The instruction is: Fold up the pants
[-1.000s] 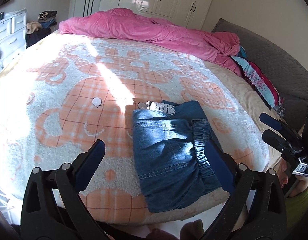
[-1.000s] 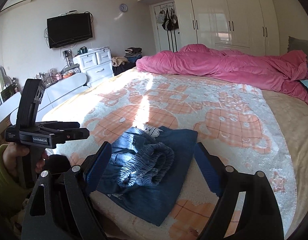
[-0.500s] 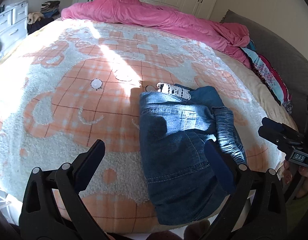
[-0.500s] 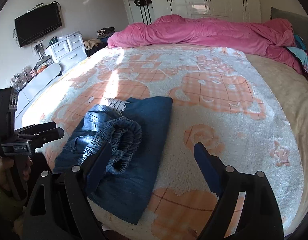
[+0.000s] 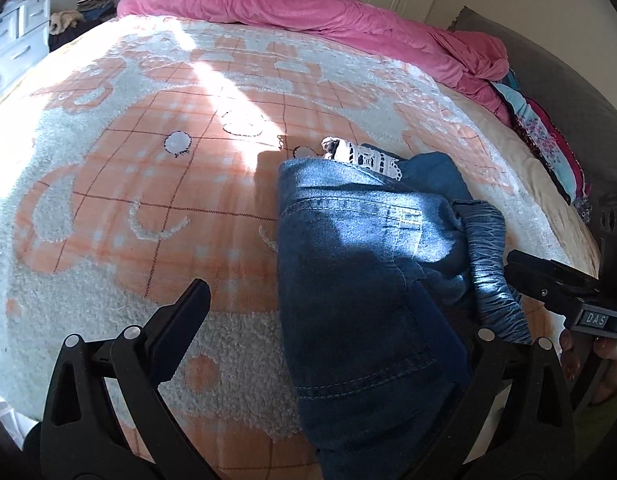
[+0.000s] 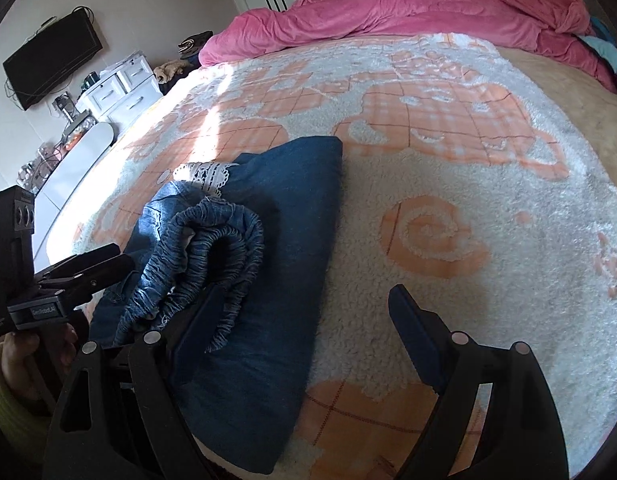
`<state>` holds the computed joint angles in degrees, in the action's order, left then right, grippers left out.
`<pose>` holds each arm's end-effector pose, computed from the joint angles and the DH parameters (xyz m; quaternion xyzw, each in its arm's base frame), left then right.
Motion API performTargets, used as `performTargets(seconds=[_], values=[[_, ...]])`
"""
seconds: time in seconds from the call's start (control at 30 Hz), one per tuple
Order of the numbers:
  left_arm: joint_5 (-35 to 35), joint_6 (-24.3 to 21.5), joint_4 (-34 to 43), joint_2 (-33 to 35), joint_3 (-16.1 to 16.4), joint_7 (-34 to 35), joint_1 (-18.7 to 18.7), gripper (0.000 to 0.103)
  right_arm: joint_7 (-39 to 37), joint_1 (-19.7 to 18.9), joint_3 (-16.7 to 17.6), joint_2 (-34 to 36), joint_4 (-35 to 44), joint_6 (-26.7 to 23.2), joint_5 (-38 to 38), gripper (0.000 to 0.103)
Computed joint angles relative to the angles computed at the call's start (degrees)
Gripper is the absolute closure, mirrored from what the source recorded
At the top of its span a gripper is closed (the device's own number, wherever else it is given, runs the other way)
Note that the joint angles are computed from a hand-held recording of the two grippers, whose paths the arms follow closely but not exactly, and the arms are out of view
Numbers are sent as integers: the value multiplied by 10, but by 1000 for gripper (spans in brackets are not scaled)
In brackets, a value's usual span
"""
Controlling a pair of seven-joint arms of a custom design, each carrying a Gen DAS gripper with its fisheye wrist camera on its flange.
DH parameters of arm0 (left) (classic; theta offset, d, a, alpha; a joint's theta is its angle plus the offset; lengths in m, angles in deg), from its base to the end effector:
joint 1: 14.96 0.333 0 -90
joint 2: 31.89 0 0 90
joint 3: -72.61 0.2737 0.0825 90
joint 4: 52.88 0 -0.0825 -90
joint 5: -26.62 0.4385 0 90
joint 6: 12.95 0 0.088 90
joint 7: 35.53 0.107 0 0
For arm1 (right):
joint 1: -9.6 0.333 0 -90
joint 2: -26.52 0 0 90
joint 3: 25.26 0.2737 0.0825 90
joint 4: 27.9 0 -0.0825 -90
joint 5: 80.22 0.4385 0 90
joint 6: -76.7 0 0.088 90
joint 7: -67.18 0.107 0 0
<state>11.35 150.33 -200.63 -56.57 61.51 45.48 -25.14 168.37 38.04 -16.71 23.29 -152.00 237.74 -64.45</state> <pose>0.4800 -0.1696 0.4168 -0.6644 0.6636 -0.3157 0.1366 0.5036 0.3637 0.4299 -0.7325 0.5838 -0.0444 0.3473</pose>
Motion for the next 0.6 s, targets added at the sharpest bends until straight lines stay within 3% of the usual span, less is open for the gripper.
performTargets(seconds=[0.23, 0.33, 0.37, 0.43, 0.5, 0.6], values=[[-19, 12, 11, 26, 13, 23, -9, 10, -28, -2, 2, 20, 13, 7, 18, 20], [-19, 17, 17, 35, 9, 25, -7, 10, -39, -6, 5, 31, 24, 3, 16, 30], [-20, 18, 19, 38, 9, 28, -7, 10, -51, -6, 7, 35, 28, 4, 25, 37], [-25, 22, 23, 44, 11, 31, -10, 10, -68, -9, 10, 43, 36, 2, 35, 39], [-30, 23, 26, 48, 13, 35, -12, 10, -108, -12, 15, 50, 44, 2, 76, 44], [-49, 21, 30, 50, 22, 50, -24, 17, -180, -16, 25, 58, 55, -2, 153, 61]])
